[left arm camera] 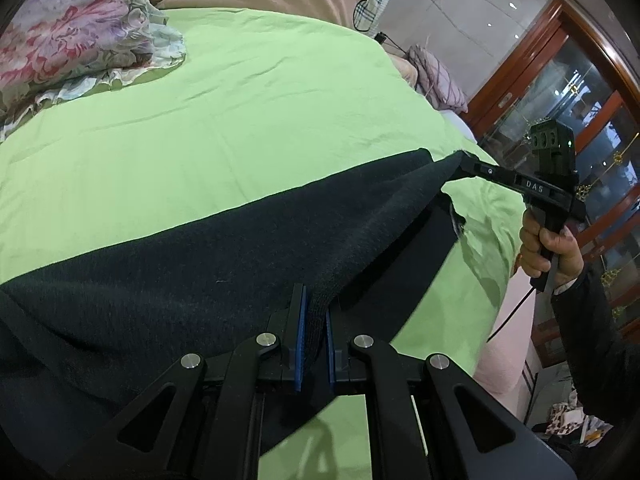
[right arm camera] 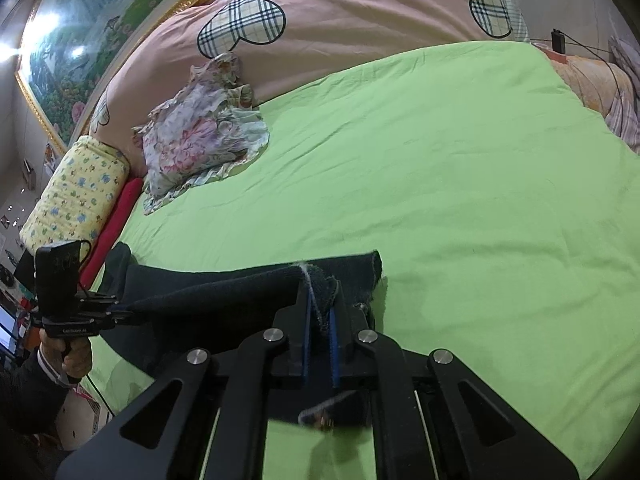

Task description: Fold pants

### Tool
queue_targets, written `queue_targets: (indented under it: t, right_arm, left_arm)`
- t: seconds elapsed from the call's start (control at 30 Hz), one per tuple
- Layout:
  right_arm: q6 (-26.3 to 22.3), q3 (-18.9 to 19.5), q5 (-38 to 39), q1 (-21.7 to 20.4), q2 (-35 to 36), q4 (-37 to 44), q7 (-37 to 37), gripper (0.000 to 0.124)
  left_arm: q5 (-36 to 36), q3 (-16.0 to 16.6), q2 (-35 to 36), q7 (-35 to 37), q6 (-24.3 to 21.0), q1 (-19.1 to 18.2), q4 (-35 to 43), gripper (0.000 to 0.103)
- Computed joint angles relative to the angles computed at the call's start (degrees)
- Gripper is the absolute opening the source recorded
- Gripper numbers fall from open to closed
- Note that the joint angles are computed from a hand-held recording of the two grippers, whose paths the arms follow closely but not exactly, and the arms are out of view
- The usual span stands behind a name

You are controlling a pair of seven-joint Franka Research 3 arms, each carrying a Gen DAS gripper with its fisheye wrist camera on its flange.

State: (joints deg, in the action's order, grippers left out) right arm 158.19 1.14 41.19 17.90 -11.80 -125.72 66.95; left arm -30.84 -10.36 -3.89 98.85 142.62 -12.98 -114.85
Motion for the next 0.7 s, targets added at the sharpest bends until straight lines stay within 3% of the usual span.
queue_targets:
  t: [0.33,0.5,0.57,0.63,0.7]
  right_arm:
    - [1.2,1.17,-6.01,-1.03,-3.22,-7.39,6.12,0.007]
    - [3.59,0.73,-4.61,0.06,-2.05,-8.08,7.58,0.008]
    - [4.57,2.09,-7.74,-1.22,-2.76,-9.03,11.45,0.015]
    - [4.82,3.87,-12.93,-3.15,-4.26,-10.38,16.68,0.034]
    - [5.96,5.16,-17.03,-4.55,-6.3,-12.26,20.95,0.044]
  left_arm:
    - [-2.74,-0.45,0.53,3.19,-0.23,-1.4,-2.56,0.006]
    - [-2.1,-1.16,1.66,2.57,0.91,-1.17,-2.78,0.007]
    - [-1.46,-1.49,1.24,1.61,2.08,-1.25,-3.26,0.013]
    - [-2.03,-1.5,0.91,1.82,1.99,-1.45,-3.45,0.02]
    - [-1.6,-1.62,0.33,1.23,2.5,-1.73,-3.95,0.034]
